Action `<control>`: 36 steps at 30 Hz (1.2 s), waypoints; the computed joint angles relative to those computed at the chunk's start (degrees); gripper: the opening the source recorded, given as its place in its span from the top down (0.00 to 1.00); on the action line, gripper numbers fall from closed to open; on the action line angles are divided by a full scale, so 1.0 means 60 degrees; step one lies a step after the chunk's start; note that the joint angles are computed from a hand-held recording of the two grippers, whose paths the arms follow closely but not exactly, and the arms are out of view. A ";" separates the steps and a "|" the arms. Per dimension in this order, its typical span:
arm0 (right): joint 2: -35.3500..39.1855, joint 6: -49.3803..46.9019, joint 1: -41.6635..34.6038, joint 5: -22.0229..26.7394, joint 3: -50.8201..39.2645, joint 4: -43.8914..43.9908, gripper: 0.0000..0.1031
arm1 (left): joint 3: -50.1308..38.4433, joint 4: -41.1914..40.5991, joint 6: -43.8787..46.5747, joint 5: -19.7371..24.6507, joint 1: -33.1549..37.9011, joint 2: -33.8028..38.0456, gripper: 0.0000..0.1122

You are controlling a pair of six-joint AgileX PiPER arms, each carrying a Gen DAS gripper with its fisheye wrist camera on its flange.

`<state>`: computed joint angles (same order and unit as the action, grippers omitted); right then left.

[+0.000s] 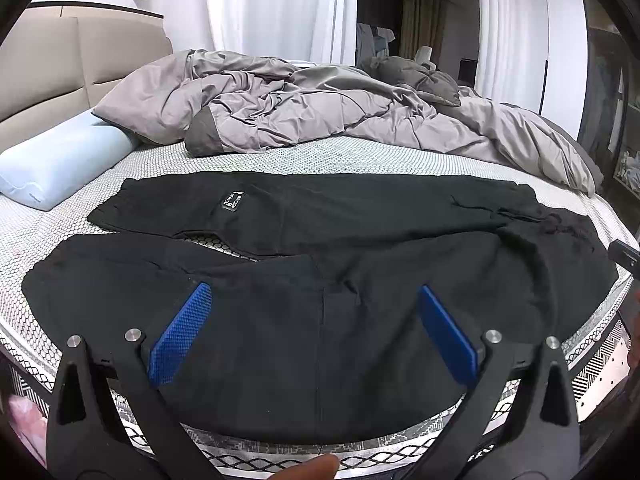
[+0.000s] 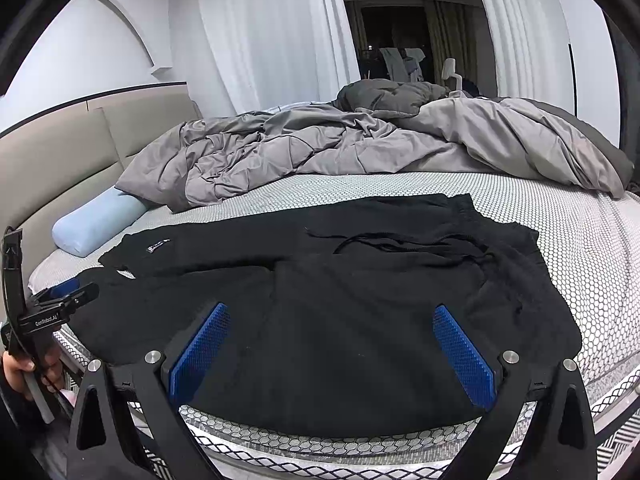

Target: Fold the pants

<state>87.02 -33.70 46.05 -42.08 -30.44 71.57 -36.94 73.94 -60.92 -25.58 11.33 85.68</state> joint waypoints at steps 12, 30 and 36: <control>-0.0014 -0.0044 0.0038 0.0012 -0.0015 0.0064 0.00 | 0.0011 -0.0084 0.0093 -0.0035 0.0038 0.0016 0.09; 0.0008 -0.0185 0.0013 0.0089 -0.0069 0.0192 0.00 | 0.0039 -0.0172 0.0180 0.0017 -0.0009 -0.0009 0.09; 0.0017 -0.0208 0.0012 0.0106 -0.0082 0.0220 0.00 | 0.0058 -0.0190 0.0186 0.0047 -0.0040 -0.0029 0.09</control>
<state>87.13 -34.95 46.12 -41.44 -30.93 72.89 -36.60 72.80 -59.80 -25.30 11.09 85.51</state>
